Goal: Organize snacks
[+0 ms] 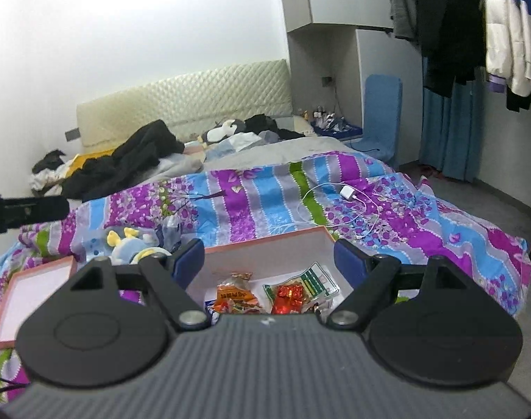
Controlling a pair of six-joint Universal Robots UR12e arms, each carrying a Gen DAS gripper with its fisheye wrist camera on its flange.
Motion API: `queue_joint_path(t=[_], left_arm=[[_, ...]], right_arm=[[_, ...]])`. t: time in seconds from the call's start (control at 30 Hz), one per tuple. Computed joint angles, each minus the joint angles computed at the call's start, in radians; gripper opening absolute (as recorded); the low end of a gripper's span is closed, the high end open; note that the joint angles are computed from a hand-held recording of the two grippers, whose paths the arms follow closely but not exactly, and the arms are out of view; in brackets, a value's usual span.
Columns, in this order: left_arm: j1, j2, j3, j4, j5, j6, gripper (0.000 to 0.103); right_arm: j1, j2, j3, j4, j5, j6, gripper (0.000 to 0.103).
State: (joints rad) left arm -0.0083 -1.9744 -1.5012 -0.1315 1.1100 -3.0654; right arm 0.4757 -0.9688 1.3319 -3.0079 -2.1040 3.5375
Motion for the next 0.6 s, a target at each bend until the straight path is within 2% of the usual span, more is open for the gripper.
queue_joint_path(t=[0.17, 0.43, 0.53, 0.6], left_arm=[[0.001, 0.035, -0.065, 0.032, 0.016, 0.051, 0.080], [0.010, 0.068, -0.142, 0.049, -0.004, 0.025, 0.080], [0.013, 0.079, -0.170, 0.044, -0.016, 0.025, 0.080], [0.014, 0.087, -0.189, 0.046, -0.007, 0.021, 0.080]], right_arm=[[0.022, -0.026, 0.059, -0.042, -0.048, 0.041, 0.083], [0.049, -0.059, 0.132, -0.045, -0.081, 0.081, 0.083], [0.066, -0.052, 0.141, -0.060, -0.138, 0.060, 0.083], [0.072, -0.053, 0.153, -0.070, -0.133, 0.055, 0.083]])
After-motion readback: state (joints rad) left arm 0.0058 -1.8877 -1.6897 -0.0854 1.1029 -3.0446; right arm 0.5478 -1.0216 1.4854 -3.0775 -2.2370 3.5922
